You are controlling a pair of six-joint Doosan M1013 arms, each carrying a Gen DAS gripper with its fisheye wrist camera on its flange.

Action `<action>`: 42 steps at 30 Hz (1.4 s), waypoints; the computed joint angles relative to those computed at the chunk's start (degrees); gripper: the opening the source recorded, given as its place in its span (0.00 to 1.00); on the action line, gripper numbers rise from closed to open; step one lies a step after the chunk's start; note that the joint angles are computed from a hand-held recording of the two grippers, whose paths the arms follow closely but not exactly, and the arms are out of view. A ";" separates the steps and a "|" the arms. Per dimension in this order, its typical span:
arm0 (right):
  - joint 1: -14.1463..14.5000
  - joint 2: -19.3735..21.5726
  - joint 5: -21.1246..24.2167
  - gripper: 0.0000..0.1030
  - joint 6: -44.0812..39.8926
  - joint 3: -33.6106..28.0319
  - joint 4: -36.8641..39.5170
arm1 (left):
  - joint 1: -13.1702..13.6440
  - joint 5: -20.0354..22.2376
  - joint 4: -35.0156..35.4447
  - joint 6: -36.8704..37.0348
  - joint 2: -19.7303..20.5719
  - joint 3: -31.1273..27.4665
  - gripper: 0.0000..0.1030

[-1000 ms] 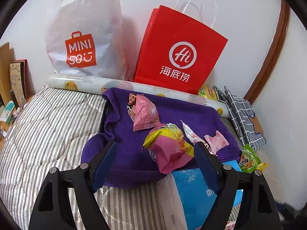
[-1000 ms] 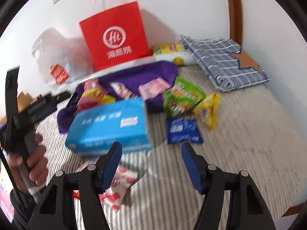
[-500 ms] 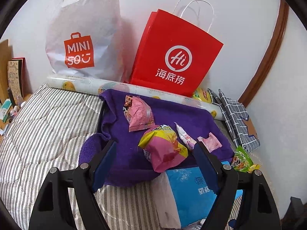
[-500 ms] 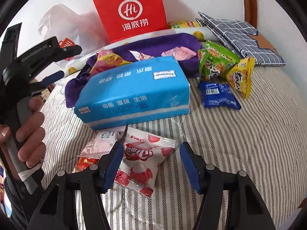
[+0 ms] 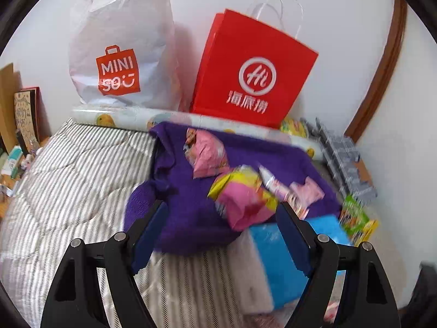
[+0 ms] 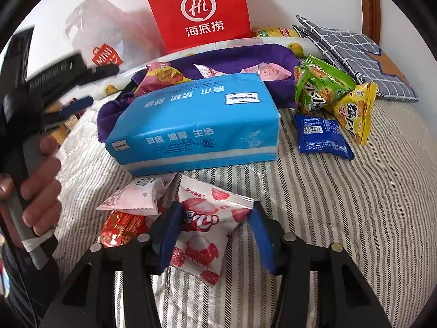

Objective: Organize snacks
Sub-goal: 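Grasp the red packet with the left gripper while the right approaches the lychee jelly bag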

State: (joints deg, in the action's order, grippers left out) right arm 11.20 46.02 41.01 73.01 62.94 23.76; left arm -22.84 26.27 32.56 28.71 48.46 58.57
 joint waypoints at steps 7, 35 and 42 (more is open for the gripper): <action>-1.99 0.26 -0.03 0.43 -0.51 -1.54 -0.53 | -1.22 -1.17 0.95 1.53 -3.66 5.86 0.75; -5.19 -1.99 0.33 0.57 -5.99 3.36 6.77 | -8.25 17.22 0.45 8.61 -0.17 2.91 0.41; -4.58 -1.81 0.23 0.60 -8.83 2.70 8.70 | -6.78 19.33 1.43 3.92 -1.95 5.63 0.41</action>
